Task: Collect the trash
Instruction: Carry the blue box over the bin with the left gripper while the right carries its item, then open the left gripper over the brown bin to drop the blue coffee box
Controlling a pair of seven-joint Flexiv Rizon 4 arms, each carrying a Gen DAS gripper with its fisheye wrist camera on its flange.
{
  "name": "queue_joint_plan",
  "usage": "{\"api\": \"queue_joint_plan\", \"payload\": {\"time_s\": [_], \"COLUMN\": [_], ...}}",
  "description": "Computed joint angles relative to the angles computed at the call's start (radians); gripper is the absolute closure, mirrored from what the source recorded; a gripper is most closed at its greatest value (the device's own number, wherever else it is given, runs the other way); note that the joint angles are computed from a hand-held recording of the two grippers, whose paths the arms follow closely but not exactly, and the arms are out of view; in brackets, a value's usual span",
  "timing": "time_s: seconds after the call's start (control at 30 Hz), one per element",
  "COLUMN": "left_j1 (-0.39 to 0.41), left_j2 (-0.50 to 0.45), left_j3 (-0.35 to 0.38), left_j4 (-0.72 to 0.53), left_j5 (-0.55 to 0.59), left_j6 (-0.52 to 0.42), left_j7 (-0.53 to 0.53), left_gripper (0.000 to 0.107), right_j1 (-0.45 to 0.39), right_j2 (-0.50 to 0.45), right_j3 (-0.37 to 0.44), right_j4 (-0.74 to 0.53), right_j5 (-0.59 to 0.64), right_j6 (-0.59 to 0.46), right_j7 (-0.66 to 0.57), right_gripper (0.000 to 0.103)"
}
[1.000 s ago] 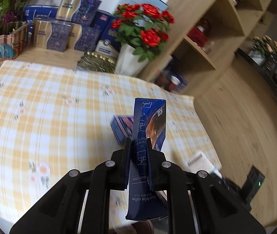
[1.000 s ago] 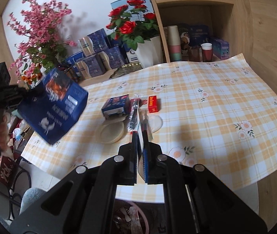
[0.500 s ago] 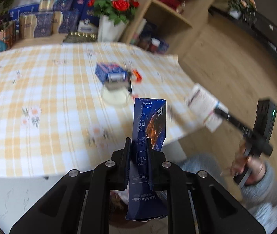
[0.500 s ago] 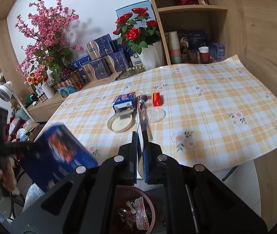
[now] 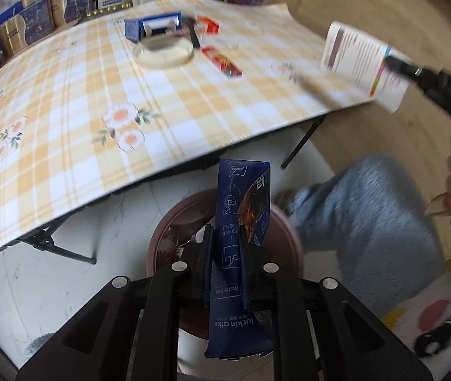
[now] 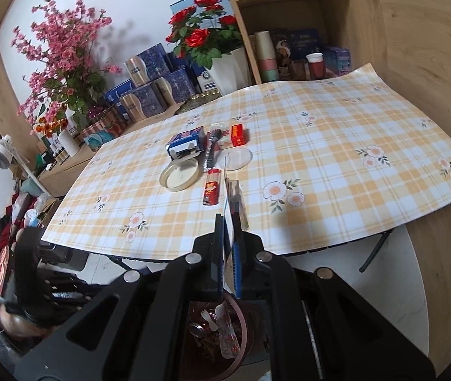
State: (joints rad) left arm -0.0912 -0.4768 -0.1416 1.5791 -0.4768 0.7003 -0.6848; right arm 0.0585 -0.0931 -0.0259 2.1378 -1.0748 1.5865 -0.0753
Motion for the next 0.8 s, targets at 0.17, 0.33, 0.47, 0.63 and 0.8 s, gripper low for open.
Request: {"api": "queue_joint_plan", "payload": {"time_s": [0.17,0.33,0.47,0.63,0.8], "left_j1": [-0.047,-0.066,-0.084,-0.073,-0.043], "left_j2": [-0.045,-0.086,-0.128,-0.168,-0.129], "left_j3": [0.032,0.04,0.06,0.05,0.011], "left_j4": [-0.012,-0.028,-0.055,-0.092,-0.034], "left_j5": [0.11,0.183,0.243,0.247,0.187], "left_j6": [0.072,0.096,0.108,0.07,0.167], "left_j7": [-0.049,-0.091,-0.147,-0.196,-0.17], "left_gripper": [0.092,0.092,0.092,0.07,0.036], "right_j1": [-0.005,-0.005,0.001,0.009,0.022], "right_j2": [-0.002,-0.007,-0.008,-0.008,-0.014], "right_j3": [-0.01,-0.013,-0.015,-0.018,0.004], "right_j4": [0.013,0.023,0.03,0.038,0.042], "right_j5": [-0.001,0.008,0.029,0.045,0.126], "right_j6": [0.017,0.029,0.029,0.031,0.014], "right_j7": [0.017,0.023,0.009,-0.002,-0.076], "right_gripper": [0.094,0.094,0.094,0.094,0.094]}}
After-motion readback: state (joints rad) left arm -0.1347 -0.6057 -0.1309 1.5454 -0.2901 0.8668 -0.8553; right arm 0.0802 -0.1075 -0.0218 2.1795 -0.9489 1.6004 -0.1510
